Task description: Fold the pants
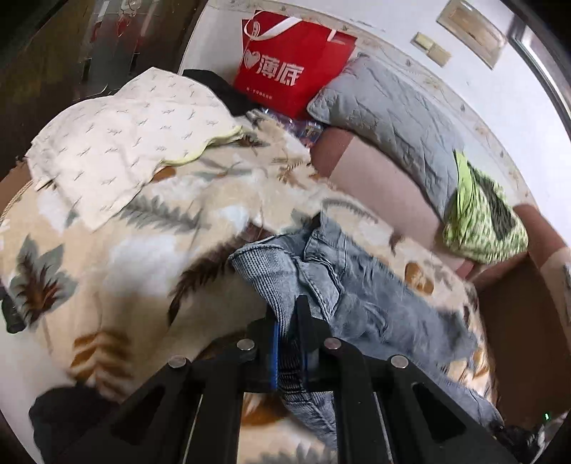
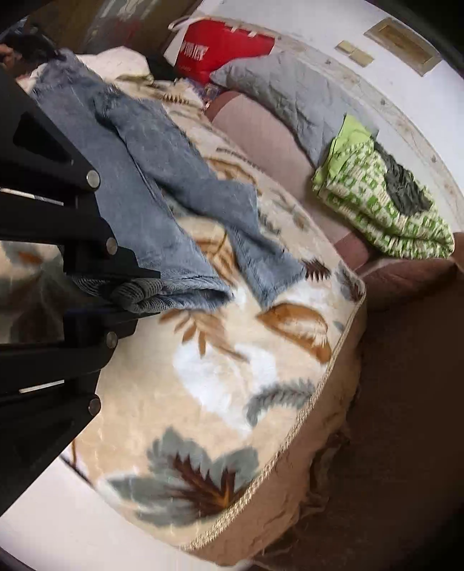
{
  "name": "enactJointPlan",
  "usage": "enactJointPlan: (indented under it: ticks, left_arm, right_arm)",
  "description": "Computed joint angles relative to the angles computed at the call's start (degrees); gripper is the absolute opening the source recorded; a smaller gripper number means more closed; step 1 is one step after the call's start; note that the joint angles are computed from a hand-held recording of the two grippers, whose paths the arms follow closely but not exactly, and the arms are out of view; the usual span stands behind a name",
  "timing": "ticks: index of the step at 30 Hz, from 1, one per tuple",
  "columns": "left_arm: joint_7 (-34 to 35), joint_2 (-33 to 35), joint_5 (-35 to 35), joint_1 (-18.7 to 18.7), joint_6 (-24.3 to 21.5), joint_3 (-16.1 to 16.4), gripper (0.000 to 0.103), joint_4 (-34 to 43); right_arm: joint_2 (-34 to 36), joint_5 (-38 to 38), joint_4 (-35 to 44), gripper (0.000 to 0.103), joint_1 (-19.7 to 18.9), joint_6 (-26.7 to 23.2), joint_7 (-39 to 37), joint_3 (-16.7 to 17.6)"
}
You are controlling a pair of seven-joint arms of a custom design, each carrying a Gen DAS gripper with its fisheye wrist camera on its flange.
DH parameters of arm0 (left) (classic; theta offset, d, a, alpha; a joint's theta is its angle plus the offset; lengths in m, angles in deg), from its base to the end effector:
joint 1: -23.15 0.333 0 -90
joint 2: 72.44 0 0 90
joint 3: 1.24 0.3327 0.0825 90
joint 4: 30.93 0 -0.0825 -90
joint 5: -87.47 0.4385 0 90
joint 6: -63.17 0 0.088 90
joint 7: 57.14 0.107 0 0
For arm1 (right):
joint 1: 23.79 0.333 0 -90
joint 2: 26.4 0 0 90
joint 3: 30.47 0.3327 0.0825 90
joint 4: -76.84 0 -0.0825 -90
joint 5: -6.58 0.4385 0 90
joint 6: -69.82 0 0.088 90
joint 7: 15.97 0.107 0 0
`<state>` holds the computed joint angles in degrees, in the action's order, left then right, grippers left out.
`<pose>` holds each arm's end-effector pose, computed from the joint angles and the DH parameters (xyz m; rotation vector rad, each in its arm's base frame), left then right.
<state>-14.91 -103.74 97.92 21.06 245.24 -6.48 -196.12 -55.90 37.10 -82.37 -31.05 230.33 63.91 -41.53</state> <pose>0.4034 -0.0668 0.4071 -2.2322 1.3050 -1.0393 0.3978 -0.1517 0.3887 -1.1789 2.2439 -0.2806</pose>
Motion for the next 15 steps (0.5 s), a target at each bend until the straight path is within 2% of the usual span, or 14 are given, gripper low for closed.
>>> enactJointPlan:
  ticks: [2, 3, 4, 5, 6, 7, 8, 9, 11, 13, 14, 15]
  left_arm:
    - [0.46, 0.15, 0.44, -0.36, -3.9, -0.45, 0.01, -1.24]
    - [1.47, 1.5, 0.55, -1.15, -6.42, 0.39, 0.011, -0.75]
    - [2.16, 2.44, -0.06, -2.02, -7.67, 1.63, 0.012, -0.66]
    - [2.16, 2.24, -0.78, -2.15, -8.81, 2.12, 0.016, -1.16]
    - [1.71, 1.63, -1.29, -1.45, -8.85, 2.12, 0.021, -1.9]
    - [0.75, 0.69, -0.97, 0.24, -8.8, 0.63, 0.024, -2.33]
    - [-0.36, -0.56, -0.2, 2.18, -9.01, -1.31, 0.033, -2.56]
    - [-1.27, -2.47, 1.19, 4.3, -8.71, -3.49, 0.042, -2.79]
    - [-2.65, -4.63, 3.04, 6.12, -7.85, -6.13, 0.054, -2.7]
    - [-2.47, -3.95, 5.75, 7.12, -4.81, -8.41, 0.066, -0.94]
    - [-2.05, -3.12, 6.7, 7.09, -3.51, -8.87, 0.072, -0.38]
    - [-0.92, -0.96, 7.8, 6.77, -3.43, -9.22, 0.073, 1.38]
  right_arm:
    - [4.35, -4.74, 1.37, 0.015, -3.83, -5.36, 1.77, 1.01]
    - [6.25, -6.41, 2.11, 0.024, -4.89, -7.56, 2.24, 1.08]
    - [7.59, -8.15, 2.87, 0.03, -5.72, -9.79, 2.86, 1.17]
    - [7.29, -6.02, 2.78, 0.03, -5.21, -10.53, 1.4, -0.3]
    - [5.98, -6.02, 2.13, 0.04, -6.01, -9.47, 1.62, 0.23]
    - [3.89, -10.04, 0.84, 0.054, -8.25, -6.6, 4.52, 2.77]
    - [1.89, -12.53, -0.29, 0.058, -9.92, -4.27, 6.82, 4.64]
    - [-0.04, -12.61, -1.19, 0.059, -9.7, -2.55, 7.24, 4.52]
    - [-2.13, -9.14, -1.14, 0.061, -5.73, -2.32, 4.49, 0.88]
    - [-1.7, -1.55, 0.92, 0.067, 1.94, -5.57, -2.81, -5.69]
    - [-0.66, 1.1, 1.72, 0.067, 3.63, -6.48, -4.99, -6.53]
    - [1.23, 3.01, 2.56, 0.067, 4.81, -7.52, -6.92, -6.57]
